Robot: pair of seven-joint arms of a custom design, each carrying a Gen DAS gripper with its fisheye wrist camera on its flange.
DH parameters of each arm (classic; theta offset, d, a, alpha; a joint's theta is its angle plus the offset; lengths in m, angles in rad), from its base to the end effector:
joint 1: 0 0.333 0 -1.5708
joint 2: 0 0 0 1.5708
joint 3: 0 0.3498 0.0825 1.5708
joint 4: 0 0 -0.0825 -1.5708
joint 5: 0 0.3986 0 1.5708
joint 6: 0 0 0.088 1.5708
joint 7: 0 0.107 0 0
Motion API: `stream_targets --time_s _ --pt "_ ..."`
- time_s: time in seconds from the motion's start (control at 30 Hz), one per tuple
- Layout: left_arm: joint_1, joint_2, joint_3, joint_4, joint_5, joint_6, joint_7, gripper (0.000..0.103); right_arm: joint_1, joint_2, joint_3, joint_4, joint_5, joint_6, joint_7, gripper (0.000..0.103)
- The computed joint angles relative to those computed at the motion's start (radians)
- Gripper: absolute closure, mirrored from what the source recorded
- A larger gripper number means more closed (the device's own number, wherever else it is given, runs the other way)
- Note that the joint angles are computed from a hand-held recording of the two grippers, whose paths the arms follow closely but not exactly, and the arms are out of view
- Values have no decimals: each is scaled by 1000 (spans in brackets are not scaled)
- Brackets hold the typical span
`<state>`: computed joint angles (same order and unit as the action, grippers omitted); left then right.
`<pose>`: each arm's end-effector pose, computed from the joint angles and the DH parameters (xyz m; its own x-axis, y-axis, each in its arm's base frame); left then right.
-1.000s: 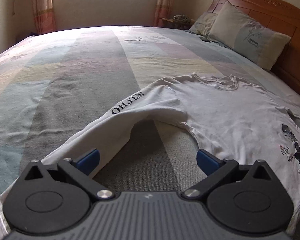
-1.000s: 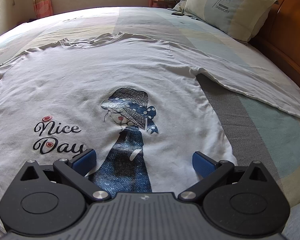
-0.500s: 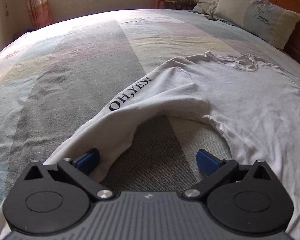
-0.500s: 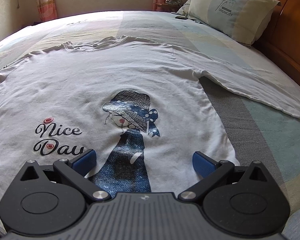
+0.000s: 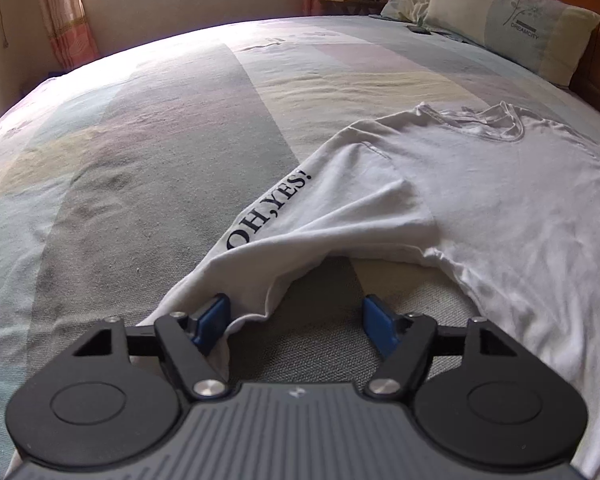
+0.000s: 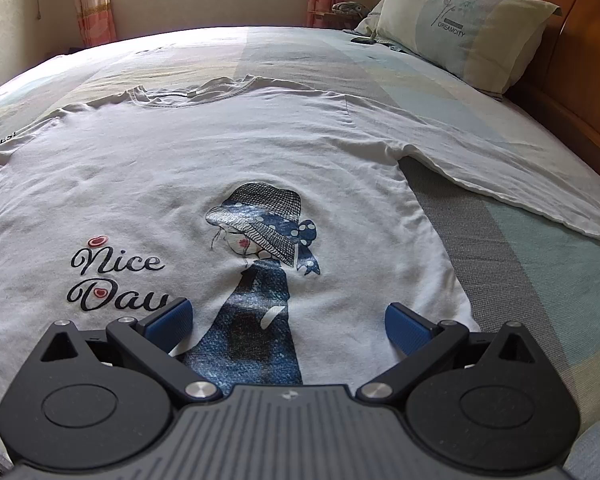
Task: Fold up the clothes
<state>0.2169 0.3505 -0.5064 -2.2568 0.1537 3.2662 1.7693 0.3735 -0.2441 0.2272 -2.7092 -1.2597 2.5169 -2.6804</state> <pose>0.5813 -0.1737 0.3284 -0.5153 -0.8556 -0.0482 -0.6284 0.4155 -0.6576 0.3254 0.2294 0.3242 -0.3789 -0.9246 0.0392 -0.6728 0.2462 -0.6976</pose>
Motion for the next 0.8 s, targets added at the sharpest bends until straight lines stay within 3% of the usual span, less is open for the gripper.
stream_targets --time_s 0.07,0.3,0.4,0.43,0.6,0.7,0.8 --pt "30 -12 -18 -1 5 -27 13 62 0 0 1 0 -3 0 3 0" --pt "54 -19 -34 13 -60 -80 105 82 3 0 2 -1 -8 -4 11 0" --pt "46 -30 -32 14 -111 -98 116 100 4 0 2 -1 -9 -7 11 0" --pt "69 -33 -55 12 -119 -106 119 103 5 1 2 0 -7 -8 10 0" --pt "349 -53 -352 -41 -271 -142 289 103 7 2 3 2 -5 -11 10 0" --pt "527 -66 -541 -68 -365 -208 396 103 9 3 4 2 -8 -15 16 0" --pt "603 -100 -627 -92 -424 -265 474 102 11 3 4 2 -8 -17 17 0"
